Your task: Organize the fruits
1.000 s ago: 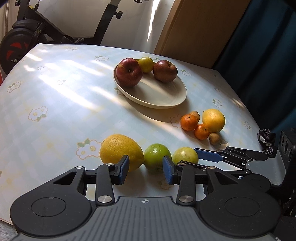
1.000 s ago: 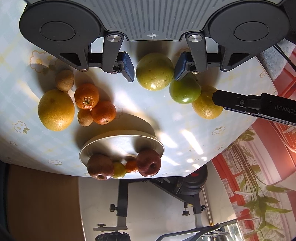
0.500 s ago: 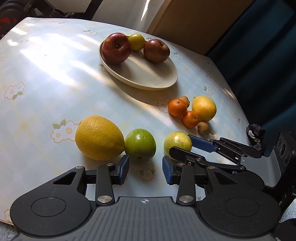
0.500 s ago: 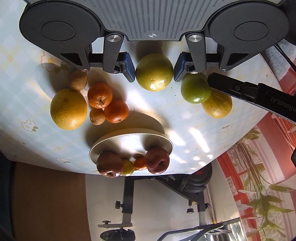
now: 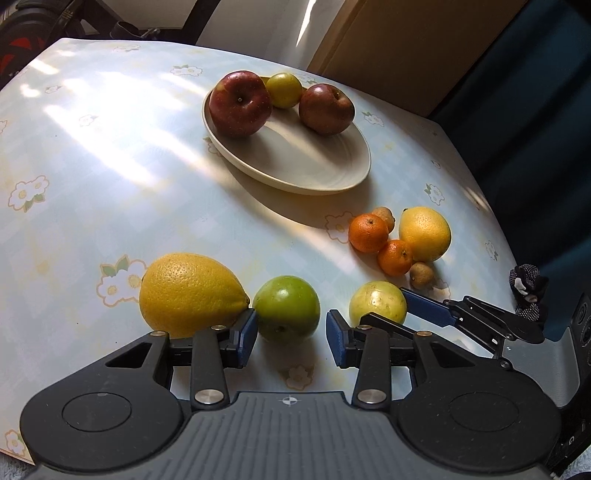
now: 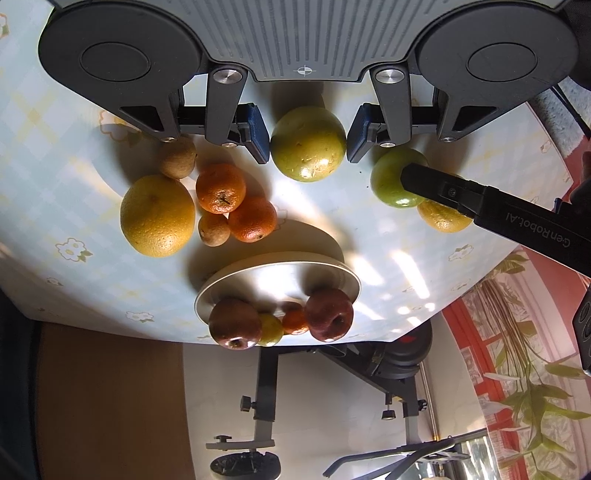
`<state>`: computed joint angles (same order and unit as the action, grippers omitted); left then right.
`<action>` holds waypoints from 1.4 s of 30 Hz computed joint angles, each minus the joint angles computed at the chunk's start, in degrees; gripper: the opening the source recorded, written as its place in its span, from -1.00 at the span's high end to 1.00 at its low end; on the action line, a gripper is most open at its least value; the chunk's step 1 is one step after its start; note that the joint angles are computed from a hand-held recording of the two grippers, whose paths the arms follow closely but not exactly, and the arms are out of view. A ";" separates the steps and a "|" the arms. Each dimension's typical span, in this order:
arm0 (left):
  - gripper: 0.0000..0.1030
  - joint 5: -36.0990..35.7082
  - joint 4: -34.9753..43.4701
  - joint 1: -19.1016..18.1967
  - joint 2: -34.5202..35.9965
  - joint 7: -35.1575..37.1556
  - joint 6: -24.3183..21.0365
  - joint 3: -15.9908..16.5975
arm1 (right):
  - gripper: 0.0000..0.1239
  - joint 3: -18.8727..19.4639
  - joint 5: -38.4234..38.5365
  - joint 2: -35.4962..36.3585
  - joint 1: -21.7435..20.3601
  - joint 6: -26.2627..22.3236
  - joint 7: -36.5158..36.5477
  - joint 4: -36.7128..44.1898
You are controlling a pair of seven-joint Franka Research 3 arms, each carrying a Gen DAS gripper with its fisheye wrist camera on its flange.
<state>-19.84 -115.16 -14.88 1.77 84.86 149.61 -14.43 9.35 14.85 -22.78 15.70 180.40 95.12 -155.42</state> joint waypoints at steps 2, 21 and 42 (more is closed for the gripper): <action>0.15 2.82 0.48 -0.24 0.47 -1.32 0.63 -0.07 | 0.32 0.21 -0.08 -0.21 -0.33 -0.10 0.23 -0.13; 0.13 13.16 1.68 -0.28 2.70 -3.70 3.98 -0.85 | 0.32 0.18 -0.44 -0.72 -0.91 -0.30 1.21 -0.51; 0.02 7.40 2.49 0.20 2.94 -0.47 -0.60 -1.07 | 0.32 -0.48 0.27 -0.98 -0.30 0.21 0.69 -0.99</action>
